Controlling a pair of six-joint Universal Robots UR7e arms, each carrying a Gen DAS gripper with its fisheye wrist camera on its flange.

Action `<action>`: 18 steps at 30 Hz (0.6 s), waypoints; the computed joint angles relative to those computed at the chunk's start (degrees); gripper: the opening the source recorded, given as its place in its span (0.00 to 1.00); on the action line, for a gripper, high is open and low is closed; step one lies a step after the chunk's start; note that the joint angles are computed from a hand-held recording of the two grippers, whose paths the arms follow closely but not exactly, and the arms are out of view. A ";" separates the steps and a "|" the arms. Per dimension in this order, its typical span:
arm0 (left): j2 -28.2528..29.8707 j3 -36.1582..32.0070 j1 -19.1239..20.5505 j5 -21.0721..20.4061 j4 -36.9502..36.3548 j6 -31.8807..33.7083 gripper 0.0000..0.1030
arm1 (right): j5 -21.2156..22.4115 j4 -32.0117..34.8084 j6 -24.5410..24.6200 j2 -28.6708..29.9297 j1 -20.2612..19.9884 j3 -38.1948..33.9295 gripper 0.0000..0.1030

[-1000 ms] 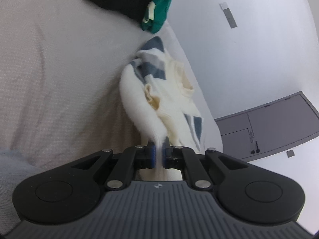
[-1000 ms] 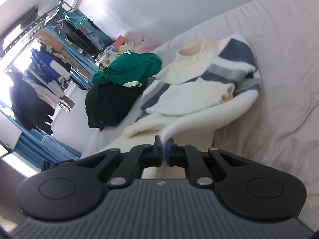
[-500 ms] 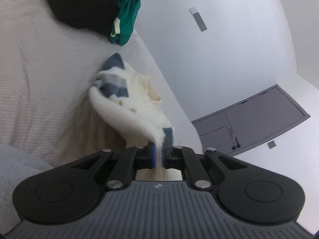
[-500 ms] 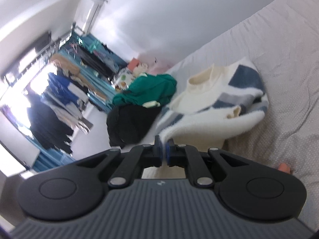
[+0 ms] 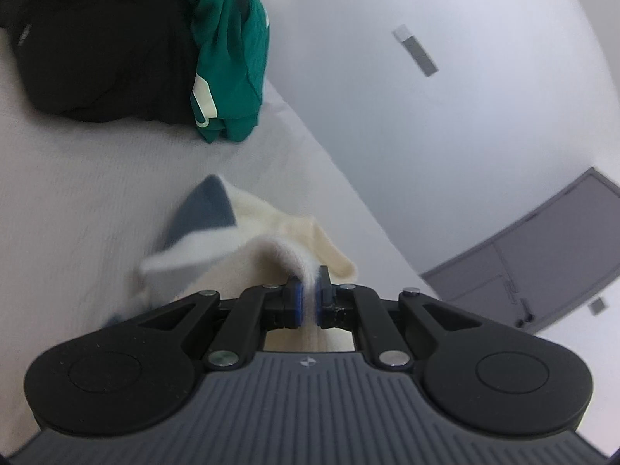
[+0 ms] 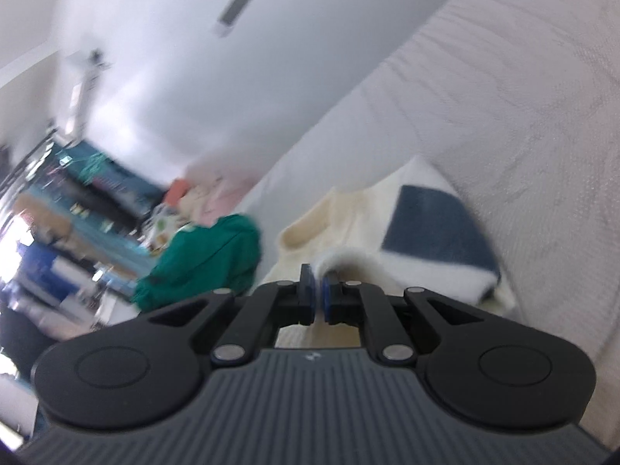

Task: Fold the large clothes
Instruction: 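Lift the hem with both grippers and fold it toward the collar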

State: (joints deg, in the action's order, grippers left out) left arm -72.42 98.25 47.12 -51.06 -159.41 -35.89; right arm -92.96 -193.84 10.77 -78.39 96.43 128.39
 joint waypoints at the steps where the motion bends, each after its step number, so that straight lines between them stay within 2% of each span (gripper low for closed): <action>1: 1.89 -1.27 0.87 0.39 -0.63 1.63 0.07 | -1.32 -0.70 0.46 2.06 -0.02 -1.36 0.07; 5: 7.70 -4.46 5.80 -2.65 -5.00 5.44 0.07 | -4.48 -3.59 0.70 9.02 -1.36 -5.30 0.07; 7: 9.58 -5.87 7.87 -3.82 -4.62 6.06 0.07 | -5.57 -5.20 -0.24 12.16 -2.06 -6.67 0.07; 14: 16.62 -11.81 12.96 -6.51 -5.34 10.83 0.07 | -9.39 -9.40 -5.29 19.59 -2.82 -11.28 0.07; 18: 20.00 -15.12 14.65 -6.07 -3.81 15.42 0.08 | -11.76 -9.07 -8.88 22.73 -2.94 -14.70 0.07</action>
